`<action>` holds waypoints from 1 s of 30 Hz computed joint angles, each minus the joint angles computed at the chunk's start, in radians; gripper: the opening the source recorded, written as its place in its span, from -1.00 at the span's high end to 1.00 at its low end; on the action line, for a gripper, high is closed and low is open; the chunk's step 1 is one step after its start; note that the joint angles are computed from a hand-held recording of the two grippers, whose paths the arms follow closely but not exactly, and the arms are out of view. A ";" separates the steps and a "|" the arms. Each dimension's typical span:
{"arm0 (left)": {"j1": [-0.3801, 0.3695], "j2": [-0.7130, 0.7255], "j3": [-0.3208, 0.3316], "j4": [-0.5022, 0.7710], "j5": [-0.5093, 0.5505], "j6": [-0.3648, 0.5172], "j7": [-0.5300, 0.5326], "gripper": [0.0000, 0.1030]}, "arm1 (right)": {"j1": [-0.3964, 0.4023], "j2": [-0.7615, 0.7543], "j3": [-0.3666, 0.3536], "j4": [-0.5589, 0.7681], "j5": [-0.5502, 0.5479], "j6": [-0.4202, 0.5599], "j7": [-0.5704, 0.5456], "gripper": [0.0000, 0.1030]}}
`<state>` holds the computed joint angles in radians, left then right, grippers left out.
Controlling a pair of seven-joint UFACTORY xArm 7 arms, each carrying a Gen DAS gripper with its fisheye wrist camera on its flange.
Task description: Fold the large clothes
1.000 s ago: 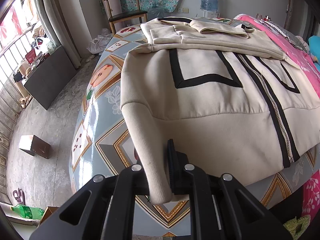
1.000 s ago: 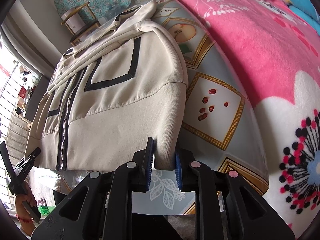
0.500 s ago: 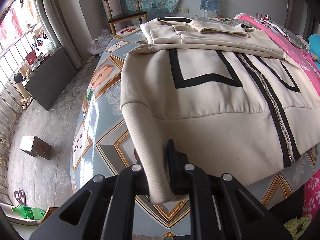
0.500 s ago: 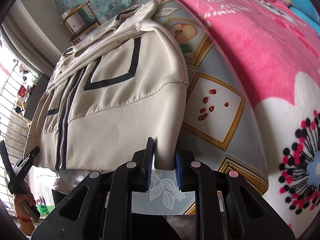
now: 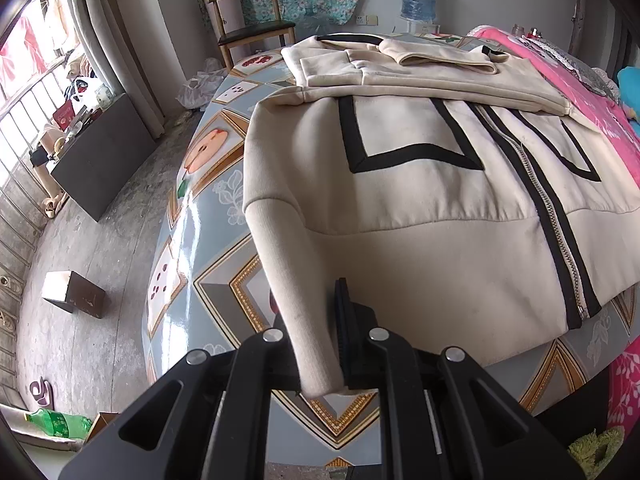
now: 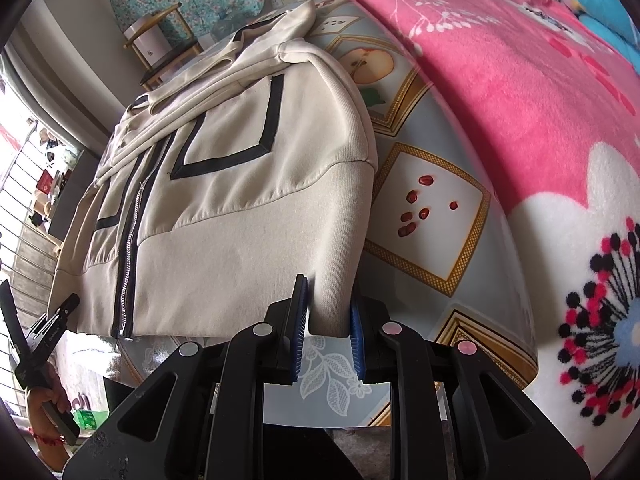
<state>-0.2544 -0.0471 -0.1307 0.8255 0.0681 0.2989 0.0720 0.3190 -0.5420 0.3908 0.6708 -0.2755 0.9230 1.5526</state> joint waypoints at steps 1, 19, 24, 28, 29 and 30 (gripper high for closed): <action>0.000 -0.003 0.000 -0.004 -0.001 -0.003 -0.002 0.79 | 0.001 -0.002 0.000 -0.002 0.000 -0.001 -0.001 0.61; -0.083 -0.089 0.064 -0.075 -0.403 -0.100 0.335 0.91 | -0.020 -0.099 0.052 -0.006 -0.070 -0.015 0.042 0.90; -0.113 -0.132 0.096 -0.068 -0.540 -0.033 0.441 0.91 | -0.032 -0.133 0.064 -0.001 -0.076 -0.011 0.031 0.90; -0.108 -0.184 0.091 -0.097 -0.530 0.002 0.464 0.91 | -0.036 -0.157 0.072 0.006 -0.070 0.005 0.023 0.90; -0.110 -0.198 0.094 -0.104 -0.531 0.014 0.470 0.91 | -0.035 -0.166 0.073 0.006 -0.066 0.012 0.018 0.90; -0.110 -0.212 0.098 -0.111 -0.530 0.027 0.473 0.91 | -0.032 -0.174 0.077 0.004 -0.060 0.018 0.017 0.90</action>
<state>-0.3646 -0.2594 -0.0331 0.7145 -0.4618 0.3255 0.5455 0.2867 -0.7158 0.4680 0.6751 -0.3354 0.9413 1.5700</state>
